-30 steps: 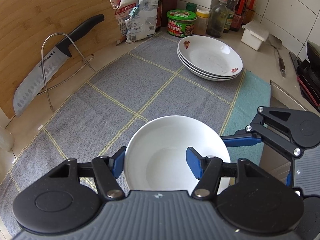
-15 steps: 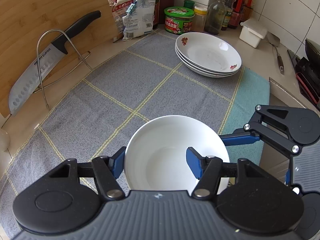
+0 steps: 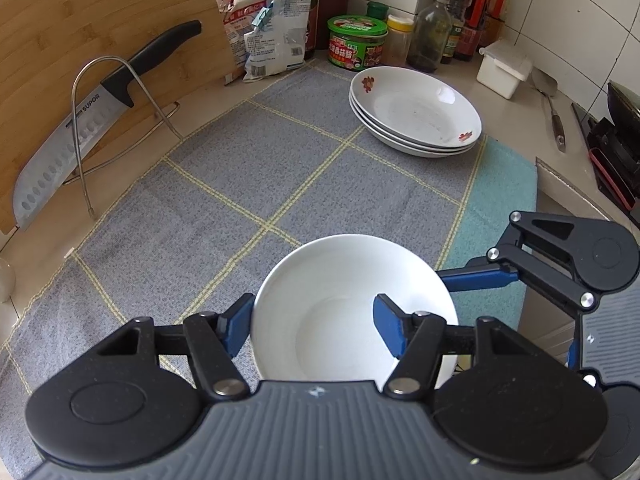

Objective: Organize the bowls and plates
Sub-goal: 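Open the left gripper and pull it back from the bowls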

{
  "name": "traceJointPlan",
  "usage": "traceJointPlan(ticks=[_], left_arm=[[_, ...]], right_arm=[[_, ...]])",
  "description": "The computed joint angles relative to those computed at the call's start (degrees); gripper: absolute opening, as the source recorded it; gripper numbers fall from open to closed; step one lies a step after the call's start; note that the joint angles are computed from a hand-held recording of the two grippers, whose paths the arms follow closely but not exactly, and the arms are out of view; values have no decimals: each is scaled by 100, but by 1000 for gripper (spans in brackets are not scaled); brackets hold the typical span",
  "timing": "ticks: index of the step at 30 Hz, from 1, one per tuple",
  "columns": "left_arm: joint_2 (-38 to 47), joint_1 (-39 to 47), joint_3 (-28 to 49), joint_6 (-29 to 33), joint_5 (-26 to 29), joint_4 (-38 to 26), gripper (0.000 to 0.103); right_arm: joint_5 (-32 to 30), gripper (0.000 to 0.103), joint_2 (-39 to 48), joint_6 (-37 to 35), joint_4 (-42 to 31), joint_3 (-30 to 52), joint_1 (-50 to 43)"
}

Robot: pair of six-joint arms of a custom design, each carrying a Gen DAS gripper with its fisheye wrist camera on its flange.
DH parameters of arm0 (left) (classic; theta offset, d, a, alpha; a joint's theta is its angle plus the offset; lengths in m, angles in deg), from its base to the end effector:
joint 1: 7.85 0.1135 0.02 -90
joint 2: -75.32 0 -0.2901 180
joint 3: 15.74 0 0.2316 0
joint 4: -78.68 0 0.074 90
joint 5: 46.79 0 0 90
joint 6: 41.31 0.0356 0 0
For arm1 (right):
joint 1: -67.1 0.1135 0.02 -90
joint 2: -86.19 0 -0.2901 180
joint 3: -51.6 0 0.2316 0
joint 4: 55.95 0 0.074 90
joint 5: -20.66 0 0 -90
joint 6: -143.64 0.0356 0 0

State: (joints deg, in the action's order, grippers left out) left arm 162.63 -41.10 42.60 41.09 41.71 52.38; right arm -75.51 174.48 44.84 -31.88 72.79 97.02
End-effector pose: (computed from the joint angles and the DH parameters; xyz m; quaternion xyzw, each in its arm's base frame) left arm 0.2275 -0.1480 0.2010 0.2080 0.9314 -0.0924 0.2840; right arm 0.1553 0.0938 0.1155 -0.3238 0.8569 0.1215 0.3821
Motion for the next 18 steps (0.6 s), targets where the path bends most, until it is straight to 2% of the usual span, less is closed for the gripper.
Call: traceJointPlan(ticks=[2,4,8,10,12,15,18], left_arm=[[-84,14,-65,34,42,68,66],[-159,-17,-102,16,-12,89,72],[-326,-41,-227,-37,-150,189,72],[-454,7,-356,-80,-167,311,79],[-601,56,-515,-143,-167,457,82],[-823,65,-700,-328,-205,541,83],[-1132,-51,-942,-614,-376,662,83]], right_arm=[[-32,103,-87,1,209,-107,2],[23,103,-201,-69,193,-129,58],[34,103,-304,-188,118,-143,51],[19,103,-319,-246,125,-170,13],[-40,103,-300,-323,138,-191,-76],[-210,103,-254,-468,147,-192,-251],[-688,103,-200,-959,61,-188,-707]])
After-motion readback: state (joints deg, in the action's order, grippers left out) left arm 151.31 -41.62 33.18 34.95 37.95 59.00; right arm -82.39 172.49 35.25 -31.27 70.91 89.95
